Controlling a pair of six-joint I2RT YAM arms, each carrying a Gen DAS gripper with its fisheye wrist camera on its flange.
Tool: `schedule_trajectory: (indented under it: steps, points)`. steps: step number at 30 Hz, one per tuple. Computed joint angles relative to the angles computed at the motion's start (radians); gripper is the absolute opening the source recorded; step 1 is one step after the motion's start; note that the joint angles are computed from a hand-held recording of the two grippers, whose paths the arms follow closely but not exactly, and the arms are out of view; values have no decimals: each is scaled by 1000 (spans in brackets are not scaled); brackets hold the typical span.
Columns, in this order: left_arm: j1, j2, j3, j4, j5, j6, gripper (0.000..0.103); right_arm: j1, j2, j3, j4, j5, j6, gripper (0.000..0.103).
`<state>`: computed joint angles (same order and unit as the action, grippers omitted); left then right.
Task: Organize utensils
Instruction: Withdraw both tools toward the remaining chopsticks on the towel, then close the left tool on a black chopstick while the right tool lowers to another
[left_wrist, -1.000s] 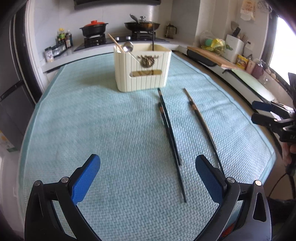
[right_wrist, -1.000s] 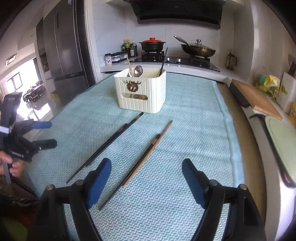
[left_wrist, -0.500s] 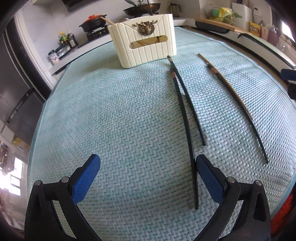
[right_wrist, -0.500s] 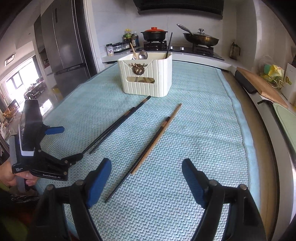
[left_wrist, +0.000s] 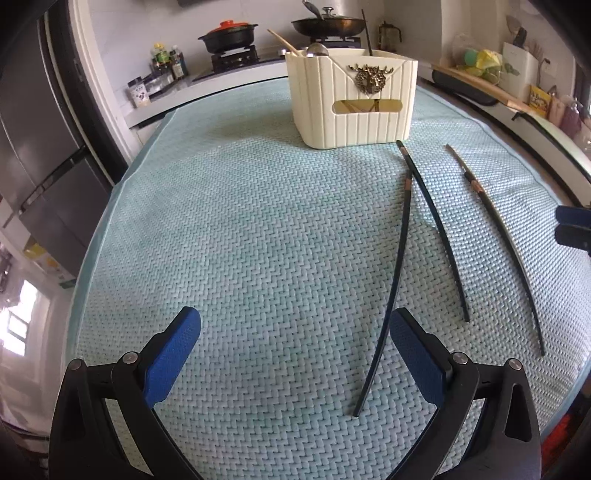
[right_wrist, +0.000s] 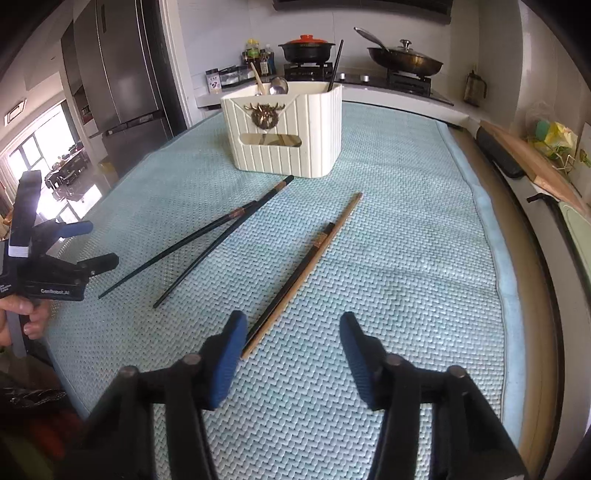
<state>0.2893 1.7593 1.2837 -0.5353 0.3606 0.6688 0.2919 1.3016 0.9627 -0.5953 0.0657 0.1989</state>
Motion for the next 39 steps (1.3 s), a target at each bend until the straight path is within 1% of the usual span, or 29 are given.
schedule_trajectory:
  steps: [2,3,5,8,10,13,14,18,20,22,24,25,27,28,29,30,31,32,34,36,38,39]
  points:
    - [1,1,2,-20,25,8,102,-24,46,23,16,-37,12,39]
    - [-5,-4,-8,-17,24,7,102,-32,66,31,27,-58,19,36]
    - [-21,-13,-38,15,1,7,102,-38,113,57,41,-84,27,26]
    - [-39,-11,-62,42,-22,1,102,-39,194,102,53,-100,34,20]
    - [-46,-5,-67,54,-34,-2,102,-40,247,129,48,-93,35,16]
    - [-58,-4,-82,83,-66,3,102,-42,303,147,36,-77,26,14]
    - [-60,-3,-85,89,-71,7,102,-46,294,134,52,-78,27,14]
    - [-66,6,-99,126,-111,16,102,-62,263,123,4,-37,19,14]
    - [-58,19,-85,116,-99,14,102,-83,235,102,-11,-37,13,14]
    - [-51,40,-54,79,-81,8,100,-105,209,79,-20,-43,-1,14]
    - [-44,69,-5,7,-38,8,85,-118,190,65,-30,-42,-16,14]
    - [-44,80,16,-27,-23,5,81,-124,185,62,-36,-40,-23,14]
    - [-48,83,32,-63,-7,13,66,-131,173,54,-44,-35,-36,14]
    - [-51,80,34,-74,-2,20,61,-134,168,52,-49,-30,-39,13]
    - [-54,79,37,-86,6,26,49,-136,160,47,-53,-29,-39,13]
    - [-58,74,34,-89,7,30,35,-133,150,44,-58,-20,-38,13]
    - [-63,67,28,-92,9,38,27,-134,140,39,-52,-9,-42,13]
    - [-70,65,28,-98,8,51,11,-126,126,36,-48,2,-34,13]
    - [-84,50,8,-76,-8,63,9,-108,105,43,-50,-15,-7,13]
    - [-86,50,8,-76,-3,70,3,-80,101,55,-43,-47,11,13]
    - [-80,58,21,-83,4,48,3,-46,120,77,-30,-92,9,14]
    - [-71,67,36,-98,23,40,3,-35,140,91,-23,-120,20,14]
